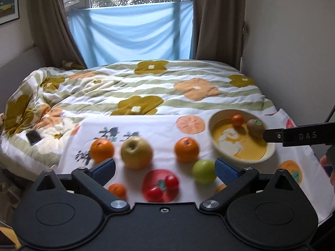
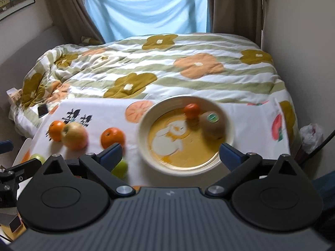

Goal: Organize fruits
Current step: 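Move both open tools back over the remaining fruits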

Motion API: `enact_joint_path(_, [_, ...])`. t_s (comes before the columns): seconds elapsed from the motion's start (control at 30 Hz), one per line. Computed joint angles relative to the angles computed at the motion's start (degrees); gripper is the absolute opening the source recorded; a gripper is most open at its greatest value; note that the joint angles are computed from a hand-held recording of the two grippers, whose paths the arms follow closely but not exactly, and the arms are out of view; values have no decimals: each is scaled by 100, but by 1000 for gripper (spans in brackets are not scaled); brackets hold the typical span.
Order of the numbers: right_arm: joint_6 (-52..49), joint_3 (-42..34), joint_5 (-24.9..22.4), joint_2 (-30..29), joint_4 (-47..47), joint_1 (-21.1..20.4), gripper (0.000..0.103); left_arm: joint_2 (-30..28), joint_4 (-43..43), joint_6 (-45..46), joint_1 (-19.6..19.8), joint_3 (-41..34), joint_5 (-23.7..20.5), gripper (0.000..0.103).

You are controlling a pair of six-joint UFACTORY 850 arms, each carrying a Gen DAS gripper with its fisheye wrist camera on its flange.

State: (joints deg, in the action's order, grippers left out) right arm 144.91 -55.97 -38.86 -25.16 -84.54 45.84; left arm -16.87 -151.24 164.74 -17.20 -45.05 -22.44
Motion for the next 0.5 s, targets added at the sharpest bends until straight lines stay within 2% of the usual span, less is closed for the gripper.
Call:
enact_joint_path(0.23, [-48, -739, -113, -590, 251, 296, 103, -141, 571, -149, 632, -12, -106, 102])
enact_joint_path(0.5, [-388, -1761, 23, -1446, 902, 435, 103, -789, 907, 313, 1206, -410, -323, 102])
